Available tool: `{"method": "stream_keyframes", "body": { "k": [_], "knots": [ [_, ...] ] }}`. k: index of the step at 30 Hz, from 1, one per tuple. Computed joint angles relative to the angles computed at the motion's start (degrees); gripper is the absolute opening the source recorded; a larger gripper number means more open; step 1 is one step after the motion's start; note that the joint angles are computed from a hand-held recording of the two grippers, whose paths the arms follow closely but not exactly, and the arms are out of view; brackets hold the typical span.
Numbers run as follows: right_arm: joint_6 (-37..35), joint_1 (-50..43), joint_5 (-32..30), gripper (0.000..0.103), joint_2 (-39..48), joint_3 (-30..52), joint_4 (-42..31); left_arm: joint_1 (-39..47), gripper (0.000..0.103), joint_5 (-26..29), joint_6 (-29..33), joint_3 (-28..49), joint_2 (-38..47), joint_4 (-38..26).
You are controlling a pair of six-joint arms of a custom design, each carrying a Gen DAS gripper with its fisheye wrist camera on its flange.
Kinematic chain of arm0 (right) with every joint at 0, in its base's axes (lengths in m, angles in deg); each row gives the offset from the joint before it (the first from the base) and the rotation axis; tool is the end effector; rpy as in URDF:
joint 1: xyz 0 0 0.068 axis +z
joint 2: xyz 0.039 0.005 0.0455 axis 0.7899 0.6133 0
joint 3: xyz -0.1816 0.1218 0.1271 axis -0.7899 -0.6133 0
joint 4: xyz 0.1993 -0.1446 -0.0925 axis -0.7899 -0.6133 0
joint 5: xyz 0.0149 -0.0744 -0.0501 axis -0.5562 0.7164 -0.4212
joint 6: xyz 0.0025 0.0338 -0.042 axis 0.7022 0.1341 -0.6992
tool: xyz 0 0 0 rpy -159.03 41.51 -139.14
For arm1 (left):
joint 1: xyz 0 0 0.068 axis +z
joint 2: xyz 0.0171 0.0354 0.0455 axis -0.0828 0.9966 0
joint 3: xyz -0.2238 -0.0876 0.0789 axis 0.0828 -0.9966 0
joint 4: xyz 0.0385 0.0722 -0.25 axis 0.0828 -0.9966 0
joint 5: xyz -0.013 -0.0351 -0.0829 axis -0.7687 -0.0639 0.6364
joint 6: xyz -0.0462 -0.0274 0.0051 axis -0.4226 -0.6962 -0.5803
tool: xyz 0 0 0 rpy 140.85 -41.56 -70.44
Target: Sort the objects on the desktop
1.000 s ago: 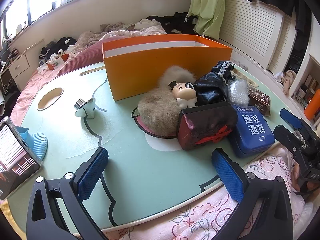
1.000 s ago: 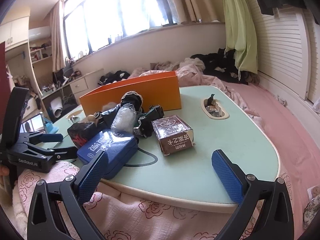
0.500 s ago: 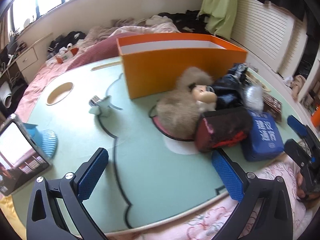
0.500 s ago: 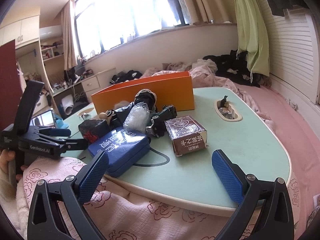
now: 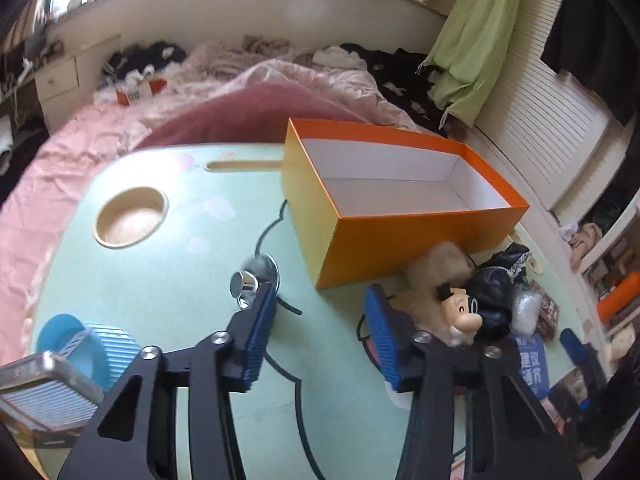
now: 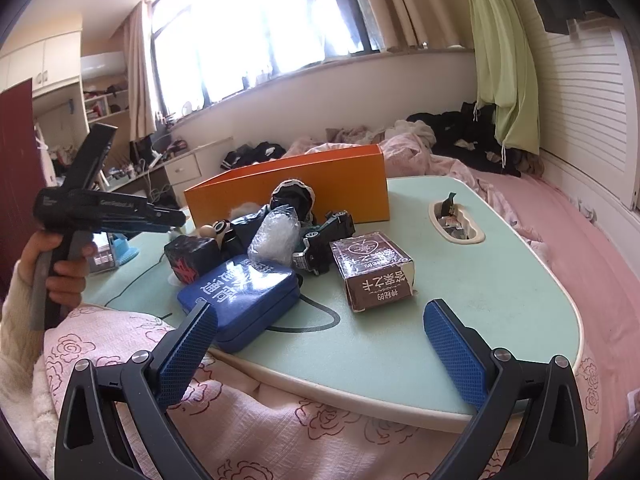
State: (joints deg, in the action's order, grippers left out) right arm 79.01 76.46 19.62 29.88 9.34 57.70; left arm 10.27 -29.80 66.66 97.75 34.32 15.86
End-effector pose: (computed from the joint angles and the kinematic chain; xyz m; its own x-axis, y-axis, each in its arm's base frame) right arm 0.1657 0.0881 0.1071 -0.4619 -0.1529 -0.8736 -0.6374 0.7422 0.2071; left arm 0.1828 0.0417 0.1526 -0.7192 -0.3237 -0.6147 -0.2264 0.9457 -0.2331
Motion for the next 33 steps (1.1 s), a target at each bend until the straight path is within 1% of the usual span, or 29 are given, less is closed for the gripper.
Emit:
{"method": "stream_keyframes", "body": {
  "k": [2,3,4,6,7,11,12,14,16,17,19,20,22,23,24,26,29,33],
  "knots": [
    [0.03,0.05,0.04,0.103,0.16,-0.04,0.19,0.69,0.041,1.7,-0.41,1.29,3.54,0.24],
    [0.02,0.04,0.03,0.103,0.17,-0.06,0.25,0.53,0.041,1.22,-0.59,1.57,4.33,0.49],
    [0.03,0.07,0.05,0.103,0.22,-0.08,0.33,-0.22,0.041,-0.53,-1.07,1.62,5.22,1.22],
    [0.05,0.1,0.08,0.103,0.23,-0.11,0.36,0.77,0.041,-0.64,-0.7,1.16,5.62,1.74],
    [0.09,0.18,0.18,0.103,0.27,-0.13,0.43,1.77,0.041,0.46,-0.52,1.44,6.56,2.09],
    [0.11,0.17,0.16,0.103,0.41,-0.21,0.68,6.56,0.041,7.37,-1.07,1.74,4.42,-0.3],
    [0.11,0.2,0.19,0.103,0.46,-0.23,0.76,7.47,0.041,8.27,-1.36,2.25,3.37,-1.11],
    [0.09,0.19,0.19,0.103,0.52,-0.26,0.88,8.83,0.041,7.97,-3.57,3.09,-0.24,-2.41],
    [0.15,0.31,0.29,0.103,-0.4,-0.2,0.02,9.26,0.041,6.31,-7.32,4.28,-1.03,-2.28],
    [0.15,0.31,0.29,0.103,-0.4,-0.2,0.02,9.17,0.041,5.5,-8.81,5.16,0.16,-1.92],
    [0.13,0.31,0.28,0.103,-0.36,-0.26,0.11,7.89,0.041,4.17,-10.69,8.43,5.91,-1.57],
    [0.13,0.31,0.28,0.103,-0.36,-0.26,0.11,7.76,0.041,4.78,-11.7,9.65,9.05,-0.49],
    [0.16,0.35,0.3,0.103,-0.31,-0.32,0.26,8.0,0.041,4.41,-13.45,11.26,11.98,-0.08],
    [0.19,0.4,0.31,0.103,-0.39,-0.3,0.18,8.55,0.041,5.22,-13.93,12.86,14.64,-0.78],
    [0.18,0.41,0.31,0.103,-0.62,-0.29,-0.04,9.91,0.041,7.92,-14.24,13.52,16.63,-0.35],
    [0.22,0.48,0.42,0.103,-0.64,-0.33,0.0,10.76,0.041,9.67,-15.07,14.22,18.33,0.08],
    [0.22,0.49,0.43,0.103,-0.54,-0.38,0.14,10.69,0.041,9.13,-16.55,13.48,19.05,1.43],
    [0.25,0.51,0.44,0.103,-0.43,-0.44,0.33,12.02,0.041,12.0,-17.88,12.29,23.13,3.79]
  ]
}}
